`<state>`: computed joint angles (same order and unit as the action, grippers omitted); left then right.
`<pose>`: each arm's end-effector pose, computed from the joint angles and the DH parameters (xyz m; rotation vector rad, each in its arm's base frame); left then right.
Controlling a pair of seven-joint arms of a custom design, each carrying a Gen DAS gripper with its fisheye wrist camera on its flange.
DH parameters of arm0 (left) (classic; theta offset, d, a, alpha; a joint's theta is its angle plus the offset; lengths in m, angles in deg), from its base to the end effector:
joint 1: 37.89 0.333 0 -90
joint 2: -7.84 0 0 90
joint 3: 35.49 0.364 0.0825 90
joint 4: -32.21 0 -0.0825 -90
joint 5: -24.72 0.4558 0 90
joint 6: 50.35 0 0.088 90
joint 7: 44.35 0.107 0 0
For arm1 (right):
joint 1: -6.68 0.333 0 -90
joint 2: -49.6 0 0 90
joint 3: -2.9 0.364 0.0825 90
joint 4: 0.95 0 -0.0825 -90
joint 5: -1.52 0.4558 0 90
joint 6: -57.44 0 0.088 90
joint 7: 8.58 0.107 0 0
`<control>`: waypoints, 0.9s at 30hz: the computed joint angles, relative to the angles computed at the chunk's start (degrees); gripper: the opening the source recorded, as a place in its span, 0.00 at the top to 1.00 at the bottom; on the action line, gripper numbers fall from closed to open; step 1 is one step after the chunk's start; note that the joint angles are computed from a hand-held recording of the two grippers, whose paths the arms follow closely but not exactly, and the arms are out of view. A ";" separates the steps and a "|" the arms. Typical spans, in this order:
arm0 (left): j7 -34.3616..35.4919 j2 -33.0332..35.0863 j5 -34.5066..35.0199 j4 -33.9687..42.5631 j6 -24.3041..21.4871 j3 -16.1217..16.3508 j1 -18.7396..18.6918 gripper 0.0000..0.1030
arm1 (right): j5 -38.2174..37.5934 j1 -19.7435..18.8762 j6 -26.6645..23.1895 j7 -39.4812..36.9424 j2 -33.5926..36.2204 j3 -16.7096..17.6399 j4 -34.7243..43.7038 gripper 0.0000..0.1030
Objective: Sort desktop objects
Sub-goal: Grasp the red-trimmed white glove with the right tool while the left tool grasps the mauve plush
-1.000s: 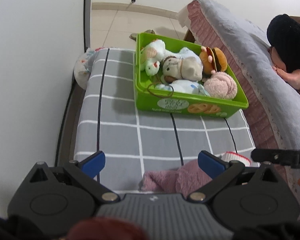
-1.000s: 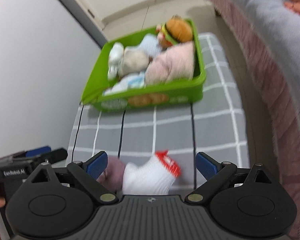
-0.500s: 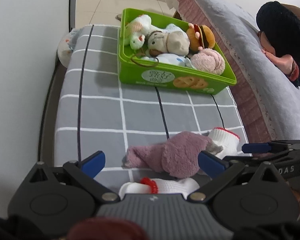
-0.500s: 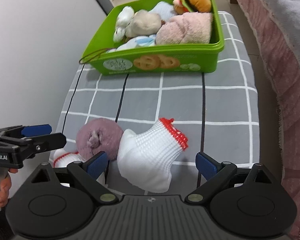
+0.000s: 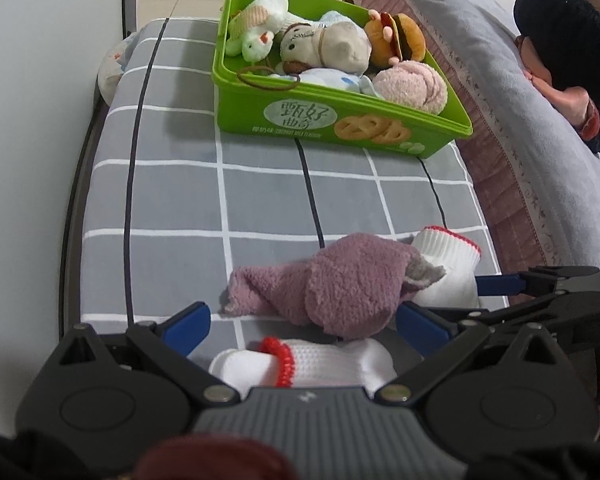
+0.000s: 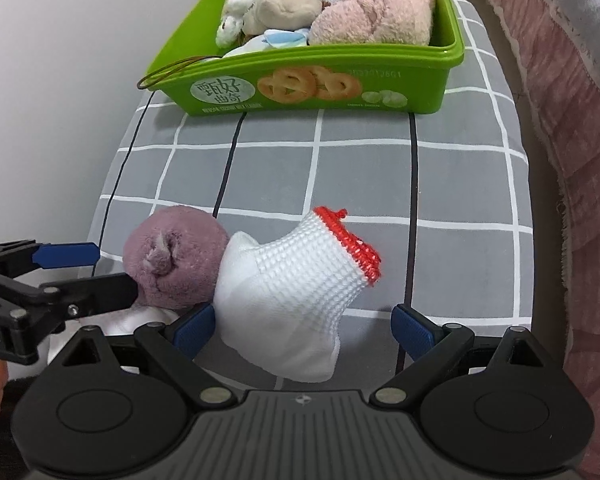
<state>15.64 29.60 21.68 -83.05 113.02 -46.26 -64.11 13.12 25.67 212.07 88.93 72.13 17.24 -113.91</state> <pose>0.5727 -0.4181 0.3106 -2.1085 2.2056 -0.7364 0.6043 0.3768 0.3051 -2.1674 1.6882 0.0678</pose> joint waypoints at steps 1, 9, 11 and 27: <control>-0.02 0.12 0.07 0.13 -0.17 0.05 -0.08 0.00 | 0.15 -0.09 0.01 -0.04 -0.01 0.08 -0.02 0.08; 0.00 1.31 0.51 1.50 -0.98 0.11 -0.47 0.00 | -0.57 0.24 -0.05 0.04 -0.02 -0.10 -0.14 0.07; -0.15 1.78 0.80 1.94 -0.84 0.35 -0.80 0.00 | -0.90 0.37 -0.15 0.06 0.12 -0.18 -0.05 0.08; 6.11 4.25 -10.65 2.80 2.75 -4.76 3.53 0.12 | -2.28 1.05 -0.56 0.99 0.34 -0.30 -0.35 0.07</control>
